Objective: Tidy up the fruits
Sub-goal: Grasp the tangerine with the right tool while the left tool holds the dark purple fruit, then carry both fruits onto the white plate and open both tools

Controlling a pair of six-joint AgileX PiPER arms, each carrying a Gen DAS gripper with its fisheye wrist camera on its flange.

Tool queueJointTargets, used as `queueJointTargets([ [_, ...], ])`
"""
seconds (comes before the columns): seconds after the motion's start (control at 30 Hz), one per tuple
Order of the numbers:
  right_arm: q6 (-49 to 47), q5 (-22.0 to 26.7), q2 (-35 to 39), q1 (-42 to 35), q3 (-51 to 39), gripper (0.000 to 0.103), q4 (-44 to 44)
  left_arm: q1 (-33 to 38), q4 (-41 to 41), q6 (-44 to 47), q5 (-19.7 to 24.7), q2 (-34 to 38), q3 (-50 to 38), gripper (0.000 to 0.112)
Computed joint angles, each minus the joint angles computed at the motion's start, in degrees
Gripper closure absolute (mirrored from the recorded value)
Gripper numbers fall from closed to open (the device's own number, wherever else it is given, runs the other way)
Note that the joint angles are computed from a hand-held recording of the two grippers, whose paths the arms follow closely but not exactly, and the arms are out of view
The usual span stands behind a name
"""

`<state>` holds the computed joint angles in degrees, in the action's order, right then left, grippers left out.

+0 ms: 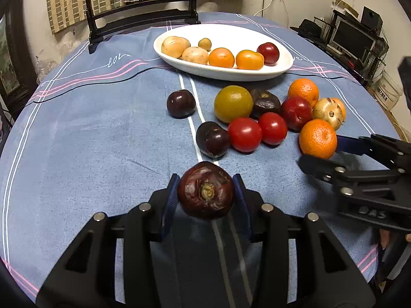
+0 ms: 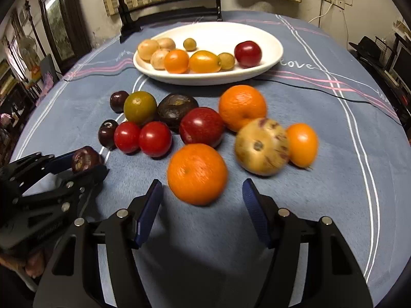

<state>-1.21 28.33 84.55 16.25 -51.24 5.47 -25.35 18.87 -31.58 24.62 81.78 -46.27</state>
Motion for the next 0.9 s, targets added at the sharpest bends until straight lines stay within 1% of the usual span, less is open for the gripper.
queueJointTargets([
  [0.03, 3.20, 0.16, 0.48, 1.07, -0.58, 0.049, -3.23, 0.27, -0.75, 0.71, -0.26, -0.08, 0.12, 0.070],
  [0.07, 5.11, 0.04, 0.54, 1.70, -0.65, 0.052, -5.36, 0.73, -1.98, 1.91, -0.64, -0.18, 0.27, 0.070],
  [0.1, 5.02, -0.13, 0.55, 1.91, -0.65, 0.057, -5.20, 0.98, -2.76, 2.64, -0.81, -0.21, 0.27, 0.070],
  [0.13, 4.21, -0.18, 0.36, 1.68, -0.51, 0.058, -4.41, 1.24, -3.53, 3.36, -1.03, -0.31, 0.38, 0.070],
  [0.33, -10.22, 0.57, -2.58, -4.26, 2.21, 0.059, 9.95, 1.30, -3.60, 3.47, -1.03, -0.17, 0.21, 0.070],
  [0.43, -16.04, 1.70, -4.12, -7.24, 3.50, 0.059, 15.42, 1.18, -3.19, 3.14, -0.81, -0.08, 0.06, 0.070],
  [0.53, -21.31, 3.26, -5.75, -10.39, 4.61, 0.059, 19.83, 1.69, -4.69, 4.95, -0.30, -0.01, -0.47, 0.070],
  [0.57, -23.34, 3.74, -6.33, -11.51, 4.94, 0.059, 21.48, 1.57, -3.84, 4.07, 0.03, 0.03, -0.72, 0.070],
  [0.67, -27.10, 4.89, -7.65, -14.07, 5.34, 0.059, 24.71, 1.40, -0.65, 1.57, 1.25, -0.63, -1.38, 0.070],
  [0.77, -29.46, 5.64, -8.33, -15.70, 5.22, 0.059, 26.92, 2.36, -2.18, 3.88, 2.14, -2.27, -2.79, 0.070],
  [0.9, -31.71, 7.05, -8.44, -17.47, 3.84, 0.059, 29.16, 2.62, -2.10, 5.40, 3.85, -3.24, -6.39, 0.070],
])
